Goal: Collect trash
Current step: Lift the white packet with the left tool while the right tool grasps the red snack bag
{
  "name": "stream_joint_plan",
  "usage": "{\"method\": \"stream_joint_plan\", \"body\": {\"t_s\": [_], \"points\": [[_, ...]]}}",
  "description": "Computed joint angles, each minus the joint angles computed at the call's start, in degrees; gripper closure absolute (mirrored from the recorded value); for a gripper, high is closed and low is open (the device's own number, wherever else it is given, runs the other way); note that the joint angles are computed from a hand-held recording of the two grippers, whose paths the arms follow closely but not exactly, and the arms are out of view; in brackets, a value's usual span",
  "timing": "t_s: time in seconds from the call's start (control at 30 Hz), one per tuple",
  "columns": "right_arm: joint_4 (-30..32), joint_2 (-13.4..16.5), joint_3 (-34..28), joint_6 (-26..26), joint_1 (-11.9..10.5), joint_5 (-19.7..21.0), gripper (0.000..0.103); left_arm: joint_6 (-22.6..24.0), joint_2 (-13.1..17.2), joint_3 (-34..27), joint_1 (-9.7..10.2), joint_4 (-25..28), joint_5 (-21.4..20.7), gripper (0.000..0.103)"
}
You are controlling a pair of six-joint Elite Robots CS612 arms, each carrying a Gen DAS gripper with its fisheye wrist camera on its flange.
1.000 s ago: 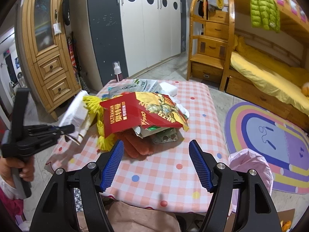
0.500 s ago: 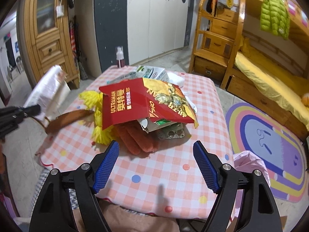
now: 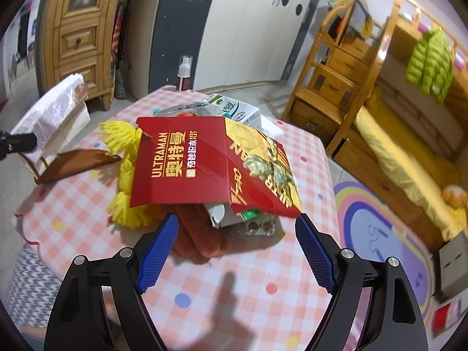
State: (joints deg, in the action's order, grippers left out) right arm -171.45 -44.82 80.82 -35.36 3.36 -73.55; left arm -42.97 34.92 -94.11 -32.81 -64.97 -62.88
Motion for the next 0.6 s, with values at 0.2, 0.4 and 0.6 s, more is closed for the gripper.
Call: {"method": "stream_joint_plan", "body": {"t_s": [0.2, 0.4, 0.6], "points": [[-2.2, 0.6, -1.3, -2.2, 0.5, 2.5, 0.023, 0.3, -0.3, 0.9, 0.16, -0.6, -0.5, 0.097], [1.1, 0.8, -3.5, -4.6, 0.5, 5.2, 0.054, 1.2, -0.9, 1.8, -0.02, -1.4, -0.5, 0.097], [5.3, 1.4, -5.7, -6.2, 0.4, 6.6, 0.055, 1.6, -1.2, 2.4, -0.21, -1.9, -0.4, 0.097]]}}
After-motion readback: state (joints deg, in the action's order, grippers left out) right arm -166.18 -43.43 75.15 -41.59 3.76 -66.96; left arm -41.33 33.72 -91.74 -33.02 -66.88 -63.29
